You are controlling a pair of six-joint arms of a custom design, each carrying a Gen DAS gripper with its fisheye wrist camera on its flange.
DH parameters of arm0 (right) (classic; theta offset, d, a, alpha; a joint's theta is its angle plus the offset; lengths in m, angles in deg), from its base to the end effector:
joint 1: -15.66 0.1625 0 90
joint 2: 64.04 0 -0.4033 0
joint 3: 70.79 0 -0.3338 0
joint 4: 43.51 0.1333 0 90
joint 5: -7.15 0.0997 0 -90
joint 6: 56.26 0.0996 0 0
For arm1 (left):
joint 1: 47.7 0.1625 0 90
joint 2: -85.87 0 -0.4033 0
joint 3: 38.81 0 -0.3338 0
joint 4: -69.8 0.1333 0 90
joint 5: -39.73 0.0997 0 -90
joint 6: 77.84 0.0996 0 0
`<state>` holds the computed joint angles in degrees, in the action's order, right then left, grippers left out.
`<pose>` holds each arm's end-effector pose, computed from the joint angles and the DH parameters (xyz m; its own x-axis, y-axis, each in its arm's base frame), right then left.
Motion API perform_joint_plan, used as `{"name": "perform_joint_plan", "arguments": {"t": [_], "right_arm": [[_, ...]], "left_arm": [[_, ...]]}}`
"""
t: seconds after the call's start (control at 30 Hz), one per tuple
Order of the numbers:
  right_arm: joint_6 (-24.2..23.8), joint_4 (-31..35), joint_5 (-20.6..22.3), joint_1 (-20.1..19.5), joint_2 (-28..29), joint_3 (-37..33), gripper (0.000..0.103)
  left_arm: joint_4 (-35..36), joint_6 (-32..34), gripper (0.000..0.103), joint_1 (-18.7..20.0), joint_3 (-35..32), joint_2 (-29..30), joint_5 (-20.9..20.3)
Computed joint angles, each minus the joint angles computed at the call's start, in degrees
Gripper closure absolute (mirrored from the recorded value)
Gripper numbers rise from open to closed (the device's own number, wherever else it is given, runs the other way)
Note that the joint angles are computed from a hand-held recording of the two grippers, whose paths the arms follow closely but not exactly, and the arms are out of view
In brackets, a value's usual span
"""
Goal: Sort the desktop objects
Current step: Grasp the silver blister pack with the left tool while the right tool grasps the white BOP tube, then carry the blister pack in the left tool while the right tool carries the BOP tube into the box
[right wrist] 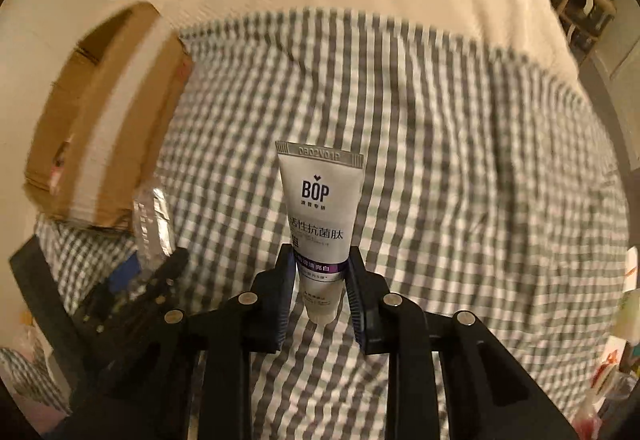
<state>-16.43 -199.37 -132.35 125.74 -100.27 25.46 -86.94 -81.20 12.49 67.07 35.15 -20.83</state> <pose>0.2593 -0.5418 0.0575 -0.7076 0.4830 0.5157 0.1454 0.8138 -0.5627 -0.1208 -0.5775 0.1358 -0.8318 0.2969 -0.4689 0.4390 0.8689 -0.2286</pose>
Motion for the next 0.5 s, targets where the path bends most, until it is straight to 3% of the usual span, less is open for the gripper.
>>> {"name": "perform_joint_plan", "arguments": {"t": [0.23, 0.5], "right_arm": [[3.47, 5.22, -5.25, 7.5, -1.22, -4.69, 0.079], [0.5, 10.91, -9.86, 13.71, 4.52, -20.75, 0.079]], "left_arm": [[7.47, -2.61, 0.032, -4.29, -5.49, -4.68, -1.41], [11.76, 11.65, 0.032, -7.09, -17.59, -9.21, 6.76]]}}
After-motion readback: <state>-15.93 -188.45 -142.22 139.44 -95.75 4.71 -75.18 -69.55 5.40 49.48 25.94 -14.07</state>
